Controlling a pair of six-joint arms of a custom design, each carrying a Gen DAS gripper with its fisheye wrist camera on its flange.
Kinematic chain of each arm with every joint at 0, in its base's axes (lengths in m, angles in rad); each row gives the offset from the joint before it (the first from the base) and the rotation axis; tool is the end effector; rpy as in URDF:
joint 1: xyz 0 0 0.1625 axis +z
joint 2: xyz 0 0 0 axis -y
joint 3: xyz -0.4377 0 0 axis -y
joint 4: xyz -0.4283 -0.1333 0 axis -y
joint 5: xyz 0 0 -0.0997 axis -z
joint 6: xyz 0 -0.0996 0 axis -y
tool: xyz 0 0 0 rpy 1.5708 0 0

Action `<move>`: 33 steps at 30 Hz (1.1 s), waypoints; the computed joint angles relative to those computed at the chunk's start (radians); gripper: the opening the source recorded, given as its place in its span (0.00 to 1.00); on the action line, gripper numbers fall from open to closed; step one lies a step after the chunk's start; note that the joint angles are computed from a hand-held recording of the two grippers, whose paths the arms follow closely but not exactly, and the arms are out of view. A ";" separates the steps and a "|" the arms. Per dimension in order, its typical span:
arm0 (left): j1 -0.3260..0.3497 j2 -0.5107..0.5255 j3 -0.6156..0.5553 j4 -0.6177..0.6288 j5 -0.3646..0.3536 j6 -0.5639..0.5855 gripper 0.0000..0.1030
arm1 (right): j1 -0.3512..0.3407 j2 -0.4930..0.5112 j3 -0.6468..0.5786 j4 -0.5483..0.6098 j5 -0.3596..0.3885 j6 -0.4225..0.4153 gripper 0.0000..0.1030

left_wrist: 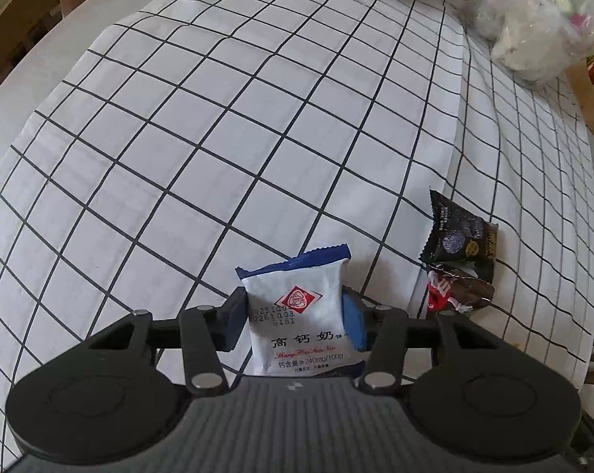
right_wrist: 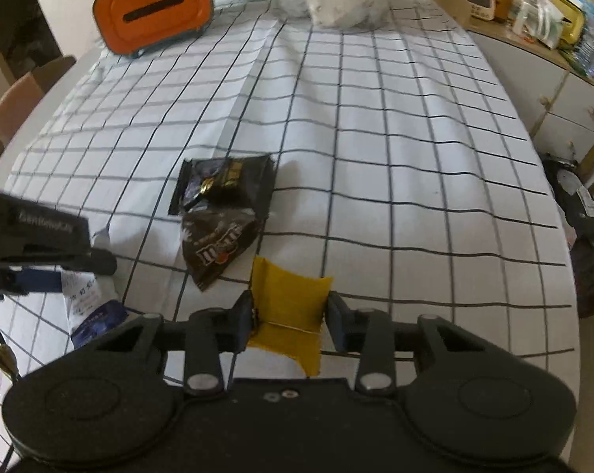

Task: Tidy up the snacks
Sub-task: 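Grasp the yellow packet with the right gripper while the left grasps the white milk-tablet packet, then carry the yellow packet and milk-tablet packet into the white box and release both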

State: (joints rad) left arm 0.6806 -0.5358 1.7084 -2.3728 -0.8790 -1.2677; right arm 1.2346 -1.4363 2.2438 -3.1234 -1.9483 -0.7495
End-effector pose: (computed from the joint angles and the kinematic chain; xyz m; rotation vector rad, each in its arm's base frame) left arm -0.3484 -0.5353 -0.1164 -0.2962 2.4297 -0.5596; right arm -0.0707 -0.4952 0.2863 0.3155 -2.3735 0.5634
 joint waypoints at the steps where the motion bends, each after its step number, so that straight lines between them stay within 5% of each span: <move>1: -0.002 -0.006 0.009 -0.015 -0.002 0.009 0.48 | -0.001 -0.008 -0.001 0.002 0.006 0.003 0.36; 15: -0.103 -0.070 0.015 -0.039 0.044 0.115 0.48 | 0.006 -0.199 0.012 0.088 0.115 0.038 0.36; 33: -0.313 -0.196 0.133 0.105 -0.014 0.058 0.48 | -0.087 -0.669 0.132 0.495 0.301 -0.087 0.36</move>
